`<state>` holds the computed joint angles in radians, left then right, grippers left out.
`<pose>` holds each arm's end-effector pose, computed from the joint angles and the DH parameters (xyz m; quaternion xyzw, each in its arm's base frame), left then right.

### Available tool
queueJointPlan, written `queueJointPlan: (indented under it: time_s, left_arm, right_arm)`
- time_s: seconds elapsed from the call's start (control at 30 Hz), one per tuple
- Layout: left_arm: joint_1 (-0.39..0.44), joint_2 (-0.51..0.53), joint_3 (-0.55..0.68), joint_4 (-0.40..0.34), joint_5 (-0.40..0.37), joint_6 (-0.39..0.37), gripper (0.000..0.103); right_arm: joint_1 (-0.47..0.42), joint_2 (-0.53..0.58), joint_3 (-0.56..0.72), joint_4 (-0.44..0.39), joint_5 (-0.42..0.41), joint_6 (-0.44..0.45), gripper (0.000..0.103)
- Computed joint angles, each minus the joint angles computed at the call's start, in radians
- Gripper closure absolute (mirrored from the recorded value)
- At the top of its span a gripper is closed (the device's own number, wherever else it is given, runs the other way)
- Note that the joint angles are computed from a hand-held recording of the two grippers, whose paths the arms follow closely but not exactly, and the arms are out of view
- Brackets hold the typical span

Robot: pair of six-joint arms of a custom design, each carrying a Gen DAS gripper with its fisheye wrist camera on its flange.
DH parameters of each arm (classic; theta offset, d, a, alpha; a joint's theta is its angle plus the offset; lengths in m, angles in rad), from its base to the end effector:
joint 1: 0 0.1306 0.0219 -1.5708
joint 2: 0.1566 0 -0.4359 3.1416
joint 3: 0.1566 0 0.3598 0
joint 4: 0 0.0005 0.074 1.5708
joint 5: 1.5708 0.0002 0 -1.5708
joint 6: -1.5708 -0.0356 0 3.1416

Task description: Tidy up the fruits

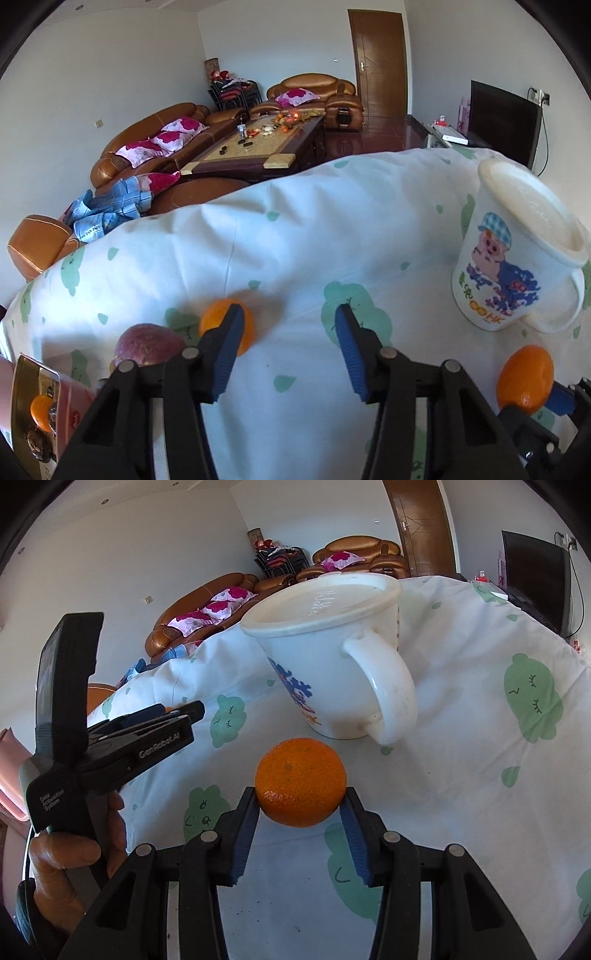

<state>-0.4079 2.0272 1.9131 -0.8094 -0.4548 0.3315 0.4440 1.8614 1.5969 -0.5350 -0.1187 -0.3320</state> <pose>0.6430 -0.2614 0.3615 -0.0364 0.9257 0.0873 0.3661 0.5707 0.2756 0.3510 -0.0740 0.9222 0.1929 0.3268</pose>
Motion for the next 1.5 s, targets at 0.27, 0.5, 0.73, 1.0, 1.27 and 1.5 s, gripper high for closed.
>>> queueJointPlan:
  time_s: [0.27,0.5,0.73,1.0,1.27,1.5]
  left_arm:
    - [0.000,0.131,0.225,-0.209,0.037,0.101,0.050]
    - [-0.009,0.067,0.112,-0.153,-0.017,0.165,0.052]
    - [0.019,-0.006,-0.032,-0.026,0.126,0.189,0.063]
    - [0.069,-0.071,-0.163,0.156,0.297,0.258,0.094]
    - [0.024,-0.197,-0.349,0.352,0.202,0.197,0.094]
    - [-0.046,-0.285,-0.454,0.352,0.055,0.132,0.094]
  right_arm:
    - [-0.002,0.009,0.014,-0.004,-0.037,-0.014,0.056]
    - [-0.007,0.013,0.018,-0.009,-0.050,-0.008,0.056]
    - [-0.002,0.018,0.023,-0.008,-0.052,-0.006,0.056]
    - [0.008,0.012,0.007,0.023,-0.021,0.018,0.056]
    - [0.030,-0.016,-0.029,0.123,0.039,0.093,0.056]
    - [0.046,-0.036,-0.066,0.211,0.069,0.126,0.056]
